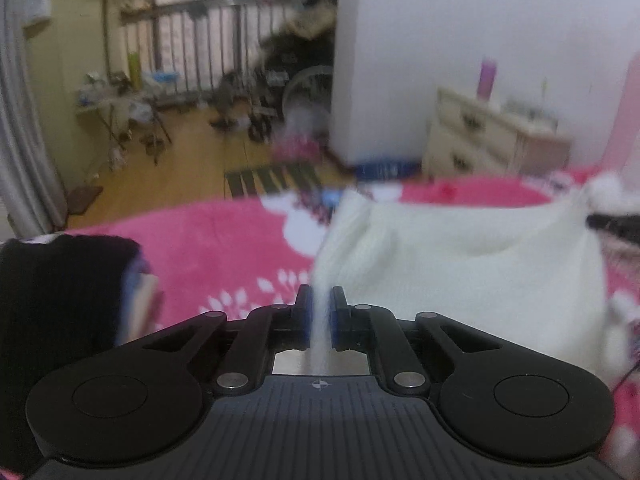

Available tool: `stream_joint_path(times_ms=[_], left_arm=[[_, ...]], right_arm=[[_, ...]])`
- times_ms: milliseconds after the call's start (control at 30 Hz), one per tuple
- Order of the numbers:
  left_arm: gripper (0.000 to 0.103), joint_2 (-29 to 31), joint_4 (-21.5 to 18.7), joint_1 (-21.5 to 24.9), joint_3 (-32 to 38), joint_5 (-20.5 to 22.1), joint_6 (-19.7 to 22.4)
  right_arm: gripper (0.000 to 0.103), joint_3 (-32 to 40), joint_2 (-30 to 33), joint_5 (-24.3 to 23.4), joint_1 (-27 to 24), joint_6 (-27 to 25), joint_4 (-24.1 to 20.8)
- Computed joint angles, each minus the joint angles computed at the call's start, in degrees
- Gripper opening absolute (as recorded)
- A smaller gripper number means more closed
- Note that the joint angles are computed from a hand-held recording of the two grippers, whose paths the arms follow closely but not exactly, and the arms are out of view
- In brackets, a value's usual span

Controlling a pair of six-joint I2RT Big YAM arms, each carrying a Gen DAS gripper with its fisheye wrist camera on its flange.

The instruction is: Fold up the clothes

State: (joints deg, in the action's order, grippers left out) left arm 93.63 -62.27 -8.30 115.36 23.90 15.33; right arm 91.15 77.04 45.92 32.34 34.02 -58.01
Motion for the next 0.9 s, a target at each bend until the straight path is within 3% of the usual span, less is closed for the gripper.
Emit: stream_joint_path(times_ms=[167, 267, 367, 433, 600, 700, 800, 867, 900], left_arm=[[0.007, -6.43, 2.59, 2.71, -3.93, 2.75, -0.31], [0.007, -6.56, 4.37, 2.46, -4.12, 2.14, 0.59], [0.007, -1.92, 4.74, 1.08, -1.18, -0.2, 0.4], [0.007, 2.08, 4.06, -0.03, 1.16, -2.57, 1.21], [0.007, 11.53, 0.98, -2.76, 4.87, -10.69, 3.35], [0.01, 13.4, 1.21, -3.43, 4.46, -11.95, 2.64], [0.02, 14.25, -0.74, -2.81, 6.78, -10.91, 1.15], [0.039, 14.91, -2.98, -2.2, 9.14, -10.15, 0.04], [0.041, 14.46, -3.5, -1.8, 9.38, -10.04, -0.78]], right_arm=[[0.007, 2.02, -1.97, 9.17, 4.49, -3.51, 3.56], [0.007, 3.51, -0.88, 8.87, 3.47, -7.96, 6.09], [0.007, 4.38, 1.33, 6.34, 0.69, -11.5, 7.73], [0.007, 4.45, 4.0, 3.4, -2.07, -12.62, 7.03], [0.007, 4.51, 11.94, -8.97, -8.8, -9.85, 1.96], [0.008, 4.62, 13.72, -14.71, -11.16, -8.73, 1.07], [0.019, 2.93, 11.04, -22.71, -13.95, -2.82, 2.79], [0.045, -1.08, 6.9, -29.91, -17.16, 4.59, 6.79], [0.045, -3.27, 4.73, -32.76, -18.48, 8.69, 9.11]])
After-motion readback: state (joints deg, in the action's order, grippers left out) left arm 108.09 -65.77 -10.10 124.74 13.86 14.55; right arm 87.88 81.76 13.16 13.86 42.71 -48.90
